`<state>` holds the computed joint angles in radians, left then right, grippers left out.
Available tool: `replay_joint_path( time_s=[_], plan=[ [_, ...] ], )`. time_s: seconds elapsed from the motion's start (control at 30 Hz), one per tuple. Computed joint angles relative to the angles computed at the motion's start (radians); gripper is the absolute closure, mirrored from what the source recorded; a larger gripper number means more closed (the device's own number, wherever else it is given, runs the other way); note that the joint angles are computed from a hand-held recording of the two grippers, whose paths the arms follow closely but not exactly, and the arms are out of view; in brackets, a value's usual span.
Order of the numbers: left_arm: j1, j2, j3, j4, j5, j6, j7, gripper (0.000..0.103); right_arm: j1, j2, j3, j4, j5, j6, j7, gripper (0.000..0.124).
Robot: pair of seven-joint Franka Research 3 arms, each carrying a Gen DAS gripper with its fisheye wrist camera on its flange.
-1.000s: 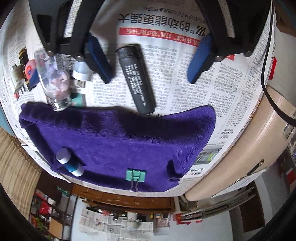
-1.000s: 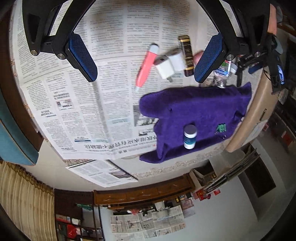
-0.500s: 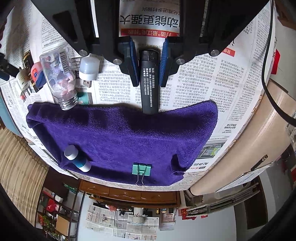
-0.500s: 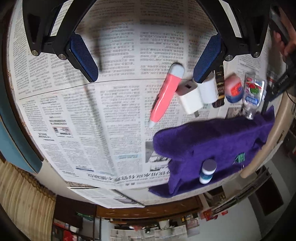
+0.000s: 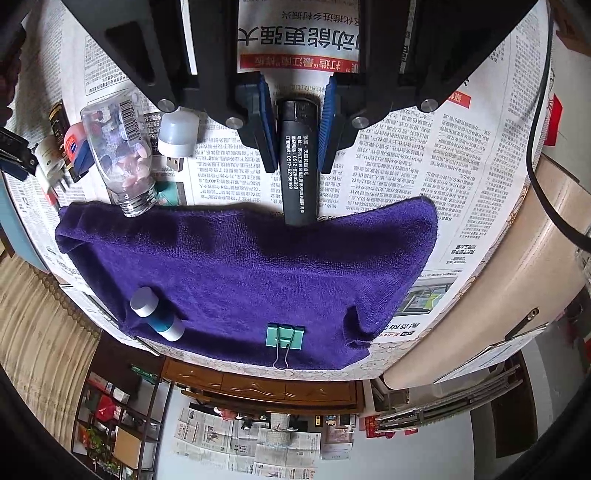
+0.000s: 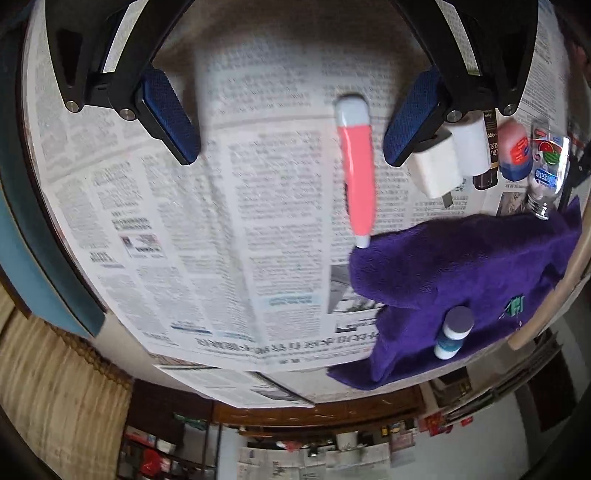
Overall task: Organize rigid objects
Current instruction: 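Grasp the black stick with the left gripper while the right grasps the pink pen, then place the black stick on the towel with the left gripper while the right places the pink pen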
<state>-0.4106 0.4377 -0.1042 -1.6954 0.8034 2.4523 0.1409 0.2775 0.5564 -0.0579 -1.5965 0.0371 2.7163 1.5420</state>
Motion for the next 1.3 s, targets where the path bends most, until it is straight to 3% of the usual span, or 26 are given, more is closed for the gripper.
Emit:
replay_joint_path(
  time_s=[0.13,0.2,0.27,0.33,0.37,0.63,1.03,1.3],
  plan=[
    [0.005,-0.009,0.004,-0.018,0.010,0.030,-0.010,0.082,-0.016,0.005,0.035,0.020,0.022,0.004,-0.061,0.040],
    [0.005,-0.009,0.004,-0.018,0.014,0.030,-0.008,0.082,-0.019,-0.002,0.047,0.011,0.034,0.018,-0.094,0.065],
    [0.003,-0.009,0.006,-0.020,0.022,0.030,-0.010,0.082,-0.017,-0.008,0.053,0.001,0.044,0.027,-0.117,0.076],
    [0.000,-0.009,0.007,-0.020,0.031,0.029,-0.011,0.082,-0.016,-0.018,0.058,-0.016,0.054,0.039,-0.141,0.103],
    [0.001,-0.011,0.008,-0.025,0.035,0.035,-0.017,0.082,0.000,-0.024,0.043,-0.025,0.042,0.045,-0.133,0.108],
    [0.023,-0.058,0.012,-0.098,0.058,0.120,-0.077,0.082,-0.029,-0.052,0.066,-0.044,0.113,0.032,-0.165,0.108],
    [0.050,-0.111,0.000,-0.117,0.071,0.138,-0.084,0.082,-0.039,-0.062,0.093,-0.009,0.175,0.005,-0.205,0.107],
    [0.077,-0.102,-0.001,-0.051,0.061,0.139,-0.010,0.082,-0.039,0.000,0.108,0.148,0.205,-0.059,-0.213,0.107]
  ],
)
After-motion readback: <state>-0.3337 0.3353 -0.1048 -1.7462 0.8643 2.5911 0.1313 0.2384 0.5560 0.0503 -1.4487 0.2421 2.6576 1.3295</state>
